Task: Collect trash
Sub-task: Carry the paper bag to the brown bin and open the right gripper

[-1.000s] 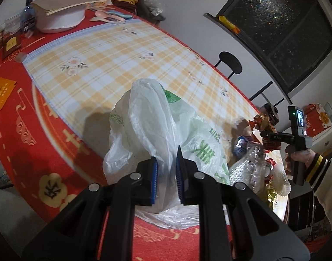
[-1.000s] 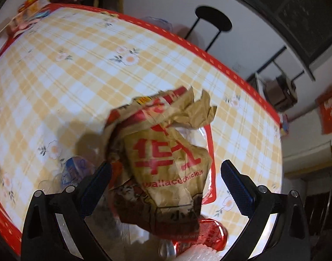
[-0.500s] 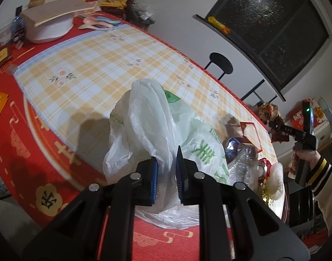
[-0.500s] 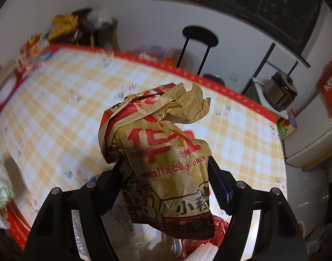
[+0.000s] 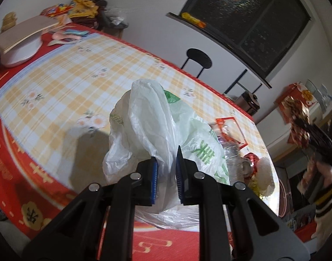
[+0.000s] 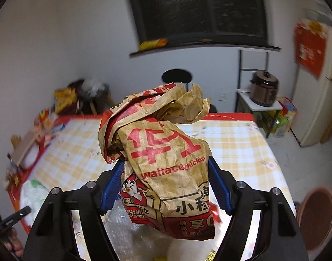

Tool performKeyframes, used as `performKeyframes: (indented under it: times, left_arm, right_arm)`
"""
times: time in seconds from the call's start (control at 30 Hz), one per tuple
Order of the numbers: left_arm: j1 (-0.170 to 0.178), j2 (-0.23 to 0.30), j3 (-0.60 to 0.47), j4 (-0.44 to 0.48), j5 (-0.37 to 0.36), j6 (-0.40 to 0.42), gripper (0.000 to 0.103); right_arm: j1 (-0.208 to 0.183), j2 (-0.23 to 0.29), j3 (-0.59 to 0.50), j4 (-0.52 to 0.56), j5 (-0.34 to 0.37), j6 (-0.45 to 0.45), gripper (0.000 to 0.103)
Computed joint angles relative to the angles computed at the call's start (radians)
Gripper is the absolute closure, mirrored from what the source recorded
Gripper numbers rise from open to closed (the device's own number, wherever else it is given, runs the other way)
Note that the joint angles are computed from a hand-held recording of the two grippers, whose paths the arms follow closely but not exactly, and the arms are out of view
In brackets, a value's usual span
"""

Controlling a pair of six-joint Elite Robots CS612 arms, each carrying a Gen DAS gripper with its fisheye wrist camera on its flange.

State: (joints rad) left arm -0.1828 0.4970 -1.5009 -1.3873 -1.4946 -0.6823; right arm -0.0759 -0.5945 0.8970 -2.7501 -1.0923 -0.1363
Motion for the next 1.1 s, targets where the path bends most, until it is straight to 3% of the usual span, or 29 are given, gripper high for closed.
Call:
performKeyframes:
  times: [0.23, 0.4, 0.5, 0.63, 0.77, 1.1]
  left_arm:
    - [-0.024, -0.048, 0.111, -0.126, -0.057, 0.076, 0.085]
    - [-0.059, -0.096, 0.199, -0.182, -0.065, 0.133, 0.085]
    - [-0.088, -0.116, 0.233, -0.215, -0.054, 0.148, 0.085]
    - [-0.141, -0.136, 0.27, -0.24, 0.015, 0.114, 0.085]
    - [-0.187, -0.159, 0.314, -0.26, 0.072, 0.077, 0.085]
    - [-0.296, -0.244, 0.479, -0.34, 0.173, 0.087, 0.085]
  right_arm:
    - [-0.089, -0.088, 0.179, -0.134, -0.146, 0.124, 0.031]
    - [-0.153, -0.112, 0.25, -0.172, -0.228, 0.201, 0.03]
    - [-0.197, -0.111, 0.264, -0.155, -0.235, 0.231, 0.03]
    - [-0.245, -0.082, 0.226, -0.074, -0.222, 0.198, 0.03]
    - [-0.292, -0.04, 0.17, -0.015, -0.161, 0.186, 0.03]
    - [-0.35, 0.106, -0.049, 0.213, -0.051, 0.137, 0.028]
